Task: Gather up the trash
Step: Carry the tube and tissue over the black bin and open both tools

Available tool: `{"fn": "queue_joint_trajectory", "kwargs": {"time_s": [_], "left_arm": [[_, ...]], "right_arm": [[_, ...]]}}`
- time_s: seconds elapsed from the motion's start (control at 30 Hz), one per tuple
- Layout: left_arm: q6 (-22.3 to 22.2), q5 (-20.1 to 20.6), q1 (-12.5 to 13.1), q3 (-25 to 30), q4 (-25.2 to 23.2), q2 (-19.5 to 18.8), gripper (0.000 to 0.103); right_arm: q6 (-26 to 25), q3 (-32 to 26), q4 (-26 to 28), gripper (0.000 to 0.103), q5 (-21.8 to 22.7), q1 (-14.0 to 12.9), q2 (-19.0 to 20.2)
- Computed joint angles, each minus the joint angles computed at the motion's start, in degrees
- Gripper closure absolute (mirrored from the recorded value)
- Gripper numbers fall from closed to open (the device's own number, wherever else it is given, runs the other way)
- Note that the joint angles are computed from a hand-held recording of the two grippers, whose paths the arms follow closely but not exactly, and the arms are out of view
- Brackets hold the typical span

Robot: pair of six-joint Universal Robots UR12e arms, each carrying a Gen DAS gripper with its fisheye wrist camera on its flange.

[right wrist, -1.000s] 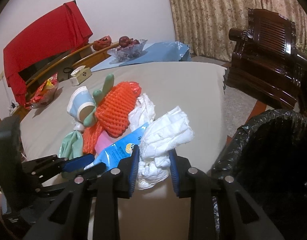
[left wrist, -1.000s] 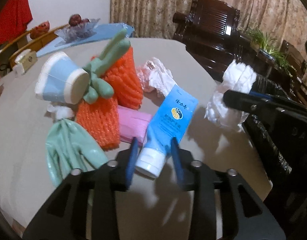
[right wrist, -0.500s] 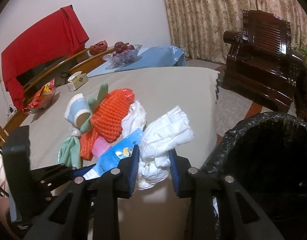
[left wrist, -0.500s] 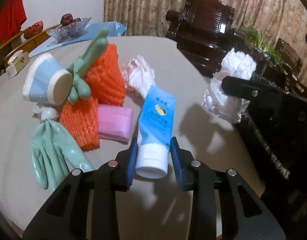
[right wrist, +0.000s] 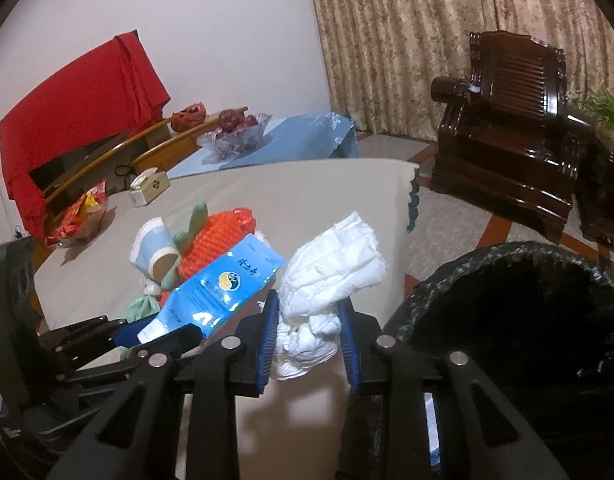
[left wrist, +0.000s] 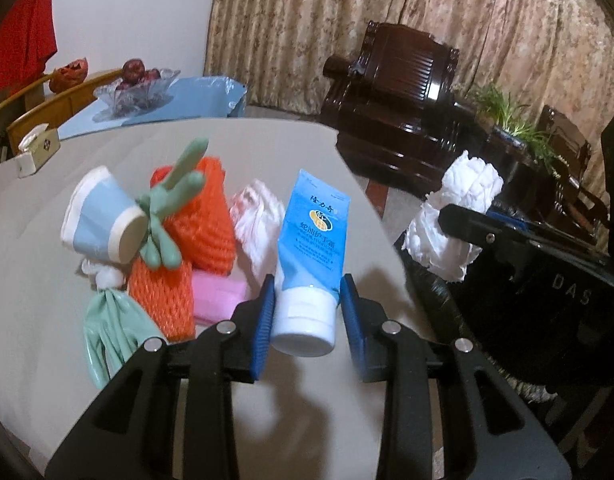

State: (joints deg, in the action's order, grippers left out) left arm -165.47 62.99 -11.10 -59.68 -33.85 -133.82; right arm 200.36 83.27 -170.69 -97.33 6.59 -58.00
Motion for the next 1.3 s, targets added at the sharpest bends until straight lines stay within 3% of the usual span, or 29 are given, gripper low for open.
{"fn": "queue_joint_trajectory", "kwargs": {"time_s": [0.3, 0.5, 0.73, 0.97, 1.13, 1.17, 1.2, 1.3], "left_arm": [[0.7, -3.12, -0.83, 0.19, 1.87, 0.54, 0.072], [2.84, -6.27, -2.22, 0.81, 1.28, 0.42, 0.072], [6.88, -9.61, -4.67, 1.51, -1.21, -0.15, 0.072], [10.44, -9.75, -6.55, 3.1, -6.09, -1.44, 0.072], [13.35, -9.31, -7.1, 4.32, -11.21, -2.08, 0.07], [13.25, -9.23, -7.06, 4.27, -11.38, -2.09, 0.068], [12.91, -9.11, -6.98, 4.14, -11.1, -2.07, 0.059], [11.63, -9.01, -6.68, 3.47, -8.8, -1.79, 0.05]], "right_arm": [[0.33, 3.64, -2.65, 0.074, -4.19, -0.51, -3.2], [3.4, 9.14, -2.59, 0.074, -9.94, -1.66, -6.97], [7.74, 14.61, -0.61, 0.074, -13.92, -2.86, -10.36], [10.53, 17.38, 0.99, 0.074, -13.83, -3.41, -11.7], [12.43, 18.65, 2.61, 0.061, -13.48, -3.9, -12.17], [12.7, 18.69, 3.08, 0.049, -13.79, -3.87, -12.21], [12.98, 18.86, 3.37, 0.046, -13.97, -3.9, -12.31], [13.75, 19.15, 3.88, 0.032, -15.36, -3.67, -12.56]]}}
